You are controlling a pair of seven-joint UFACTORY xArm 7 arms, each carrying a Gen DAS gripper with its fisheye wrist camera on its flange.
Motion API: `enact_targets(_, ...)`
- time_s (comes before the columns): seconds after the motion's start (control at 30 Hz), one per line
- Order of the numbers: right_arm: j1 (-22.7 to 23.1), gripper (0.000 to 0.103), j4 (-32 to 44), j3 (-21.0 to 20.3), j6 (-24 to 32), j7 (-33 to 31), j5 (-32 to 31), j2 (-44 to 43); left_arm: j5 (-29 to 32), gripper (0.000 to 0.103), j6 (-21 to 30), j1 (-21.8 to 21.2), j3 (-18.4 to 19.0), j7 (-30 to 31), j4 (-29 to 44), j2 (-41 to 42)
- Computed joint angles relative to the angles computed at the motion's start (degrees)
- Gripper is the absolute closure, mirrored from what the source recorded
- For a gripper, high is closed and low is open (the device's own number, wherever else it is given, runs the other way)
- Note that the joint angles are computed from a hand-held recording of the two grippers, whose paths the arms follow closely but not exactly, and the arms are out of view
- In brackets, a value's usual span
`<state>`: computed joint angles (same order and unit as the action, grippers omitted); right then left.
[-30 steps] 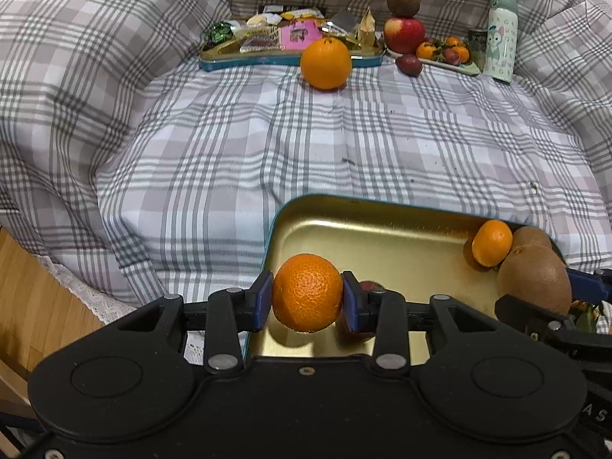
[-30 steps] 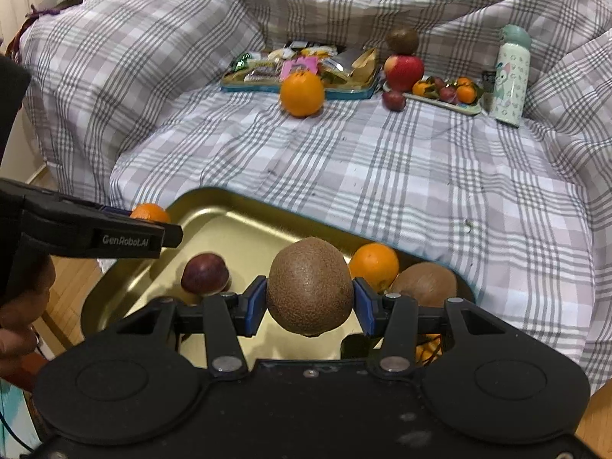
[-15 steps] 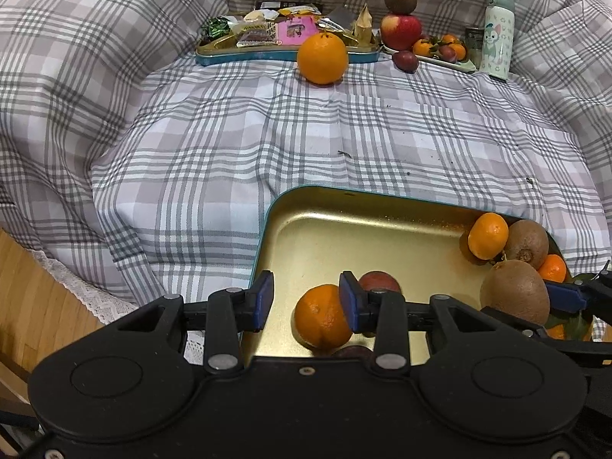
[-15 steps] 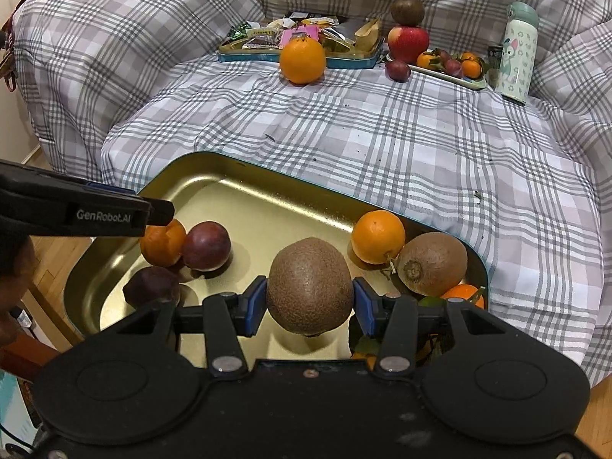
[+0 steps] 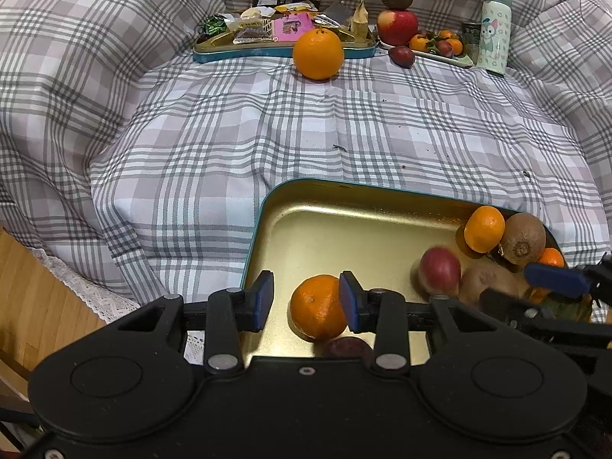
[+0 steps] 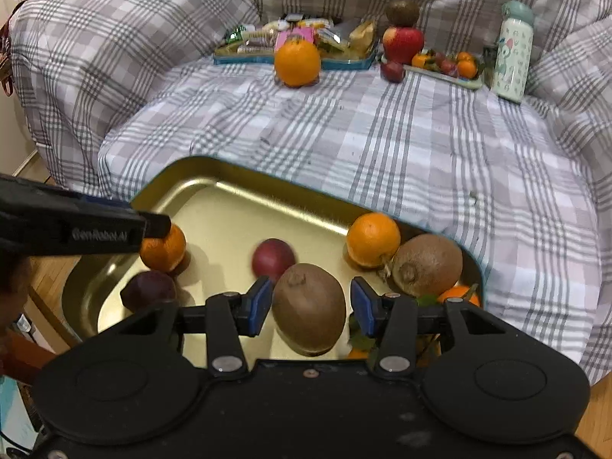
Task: Organize fruits
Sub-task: 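Lower the mandarin into the tray and open the left tool while the right tool releases the kiwi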
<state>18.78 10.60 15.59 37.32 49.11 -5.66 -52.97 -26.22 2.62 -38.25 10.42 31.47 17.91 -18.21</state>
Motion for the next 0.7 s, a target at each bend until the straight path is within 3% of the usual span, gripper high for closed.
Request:
enact_targets(0.27,-1.38,0.055,-0.22,-0.23,1.11,0.65,-0.54,-2.04,3.74,0.057,-1.23,3.08,-3.31,-3.38,-0.75,-0.68)
enact_targets(0.7,-2.58,0.055,-0.89,-0.48,1.57,1.80,-0.75,-3.77,9.16,0.057,-1.65,5.86,-5.52,-9.90,1.29,1.21)
